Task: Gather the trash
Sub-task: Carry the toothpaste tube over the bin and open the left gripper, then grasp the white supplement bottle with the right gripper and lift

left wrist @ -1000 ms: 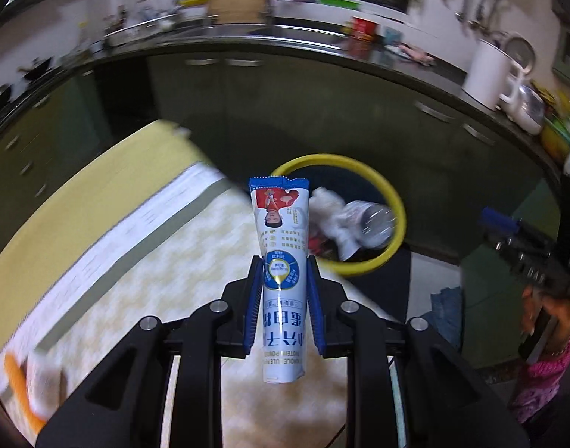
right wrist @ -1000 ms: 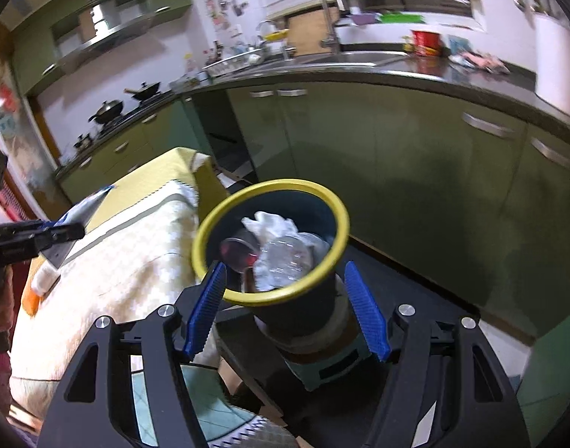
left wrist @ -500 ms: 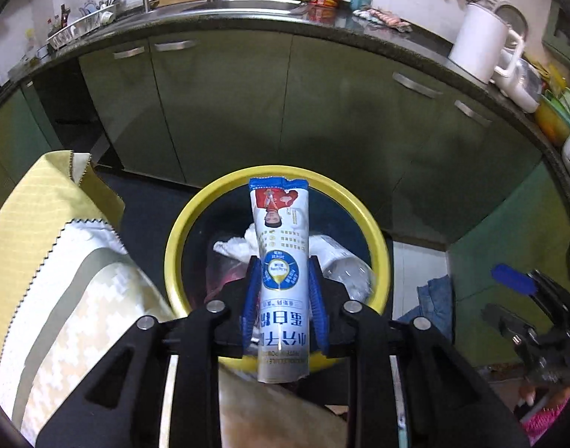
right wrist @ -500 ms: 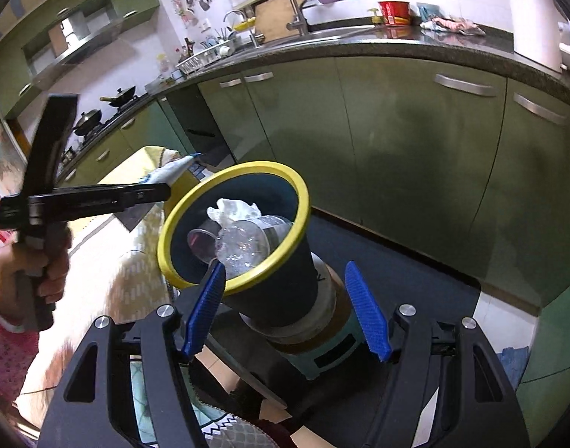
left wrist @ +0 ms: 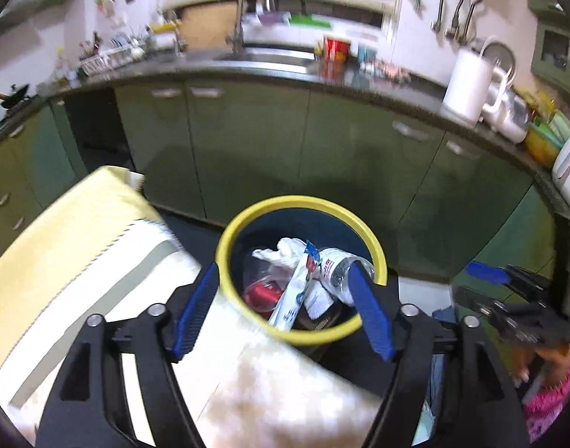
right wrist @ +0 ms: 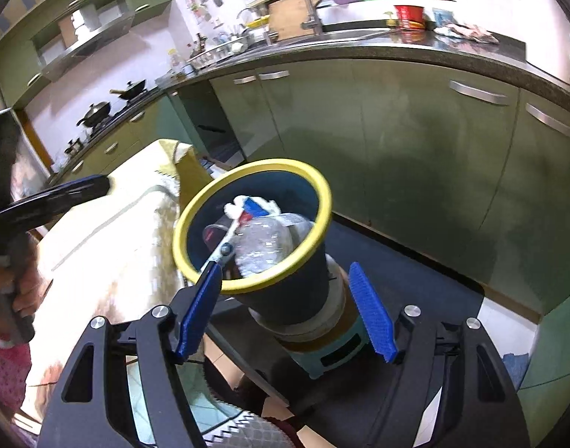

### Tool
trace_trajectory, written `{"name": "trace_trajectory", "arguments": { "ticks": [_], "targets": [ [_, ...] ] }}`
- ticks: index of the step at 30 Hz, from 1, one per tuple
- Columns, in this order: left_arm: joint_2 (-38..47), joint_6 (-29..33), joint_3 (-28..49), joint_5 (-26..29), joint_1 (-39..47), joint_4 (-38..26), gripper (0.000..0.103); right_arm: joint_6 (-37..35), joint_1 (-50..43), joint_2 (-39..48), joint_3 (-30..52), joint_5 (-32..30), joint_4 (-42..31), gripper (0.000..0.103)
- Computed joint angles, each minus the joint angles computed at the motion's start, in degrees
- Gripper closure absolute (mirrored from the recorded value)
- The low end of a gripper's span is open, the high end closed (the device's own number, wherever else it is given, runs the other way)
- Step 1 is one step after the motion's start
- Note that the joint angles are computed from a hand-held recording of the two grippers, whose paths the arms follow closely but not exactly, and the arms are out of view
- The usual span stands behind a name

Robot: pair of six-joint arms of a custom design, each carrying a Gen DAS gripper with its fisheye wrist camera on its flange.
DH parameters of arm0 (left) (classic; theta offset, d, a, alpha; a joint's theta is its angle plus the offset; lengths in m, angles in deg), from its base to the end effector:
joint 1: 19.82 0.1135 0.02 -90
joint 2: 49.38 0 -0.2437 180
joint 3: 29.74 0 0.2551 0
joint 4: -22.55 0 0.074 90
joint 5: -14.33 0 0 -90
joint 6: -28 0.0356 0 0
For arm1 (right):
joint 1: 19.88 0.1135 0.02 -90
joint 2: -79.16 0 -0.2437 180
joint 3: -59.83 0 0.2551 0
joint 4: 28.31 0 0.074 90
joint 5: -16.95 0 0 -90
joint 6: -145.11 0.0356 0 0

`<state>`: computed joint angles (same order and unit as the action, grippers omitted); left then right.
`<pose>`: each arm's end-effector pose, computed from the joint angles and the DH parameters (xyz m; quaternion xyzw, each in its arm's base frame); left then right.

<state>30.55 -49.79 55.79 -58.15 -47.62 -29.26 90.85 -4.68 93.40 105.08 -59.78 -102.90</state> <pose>0.2657 -0.1522 0.3004 0.3671 0.8423 -0.1900 0.3460 0.0804 0.0134 0.2300 0.2076 0.8902 0.0725 0.3991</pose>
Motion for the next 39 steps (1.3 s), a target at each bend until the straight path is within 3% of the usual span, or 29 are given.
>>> {"name": "trace_trajectory", "arguments": {
  "ticks": [4, 8, 16, 25, 29, 33, 39],
  "targets": [
    [-12.1, 3.6, -6.5, 5.0, 8.9, -2.8, 0.027, 4.5, 11.4, 8.1, 1.2, 5.5, 4.8, 0.033],
    [-17.3, 8.4, -6.9, 14.3, 23.3, -7.8, 0.022, 6.2, 19.2, 17.9, 3.4, 8.1, 10.6, 0.033],
    [-13.6, 19.4, -2.2, 28.4, 54.2, -14.4, 0.021, 1.6, 30.8, 43.5, 15.5, 6.8, 25.3, 0.032],
    [-6.5, 29.3, 5.6, 35.0, 77.1, -19.5, 0.017, -13.2, 38.5, 76.8, 41.3, -1.1, 35.9, 0.026],
    [-5.0, 32.1, 7.5, 37.5, 83.5, -21.3, 0.015, -17.4, 38.8, 90.9, 55.6, -7.3, 36.2, 0.025],
    [-2.0, 36.0, 9.6, 39.5, 87.7, -25.7, 0.014, -20.0, 39.0, 103.7, 70.3, -11.5, 33.0, 0.017],
    [1.8, 37.4, 11.6, 39.9, 89.4, -27.8, 0.014, -23.3, 39.5, 118.4, 90.7, -12.4, 24.5, 0.012]
  ]
}}
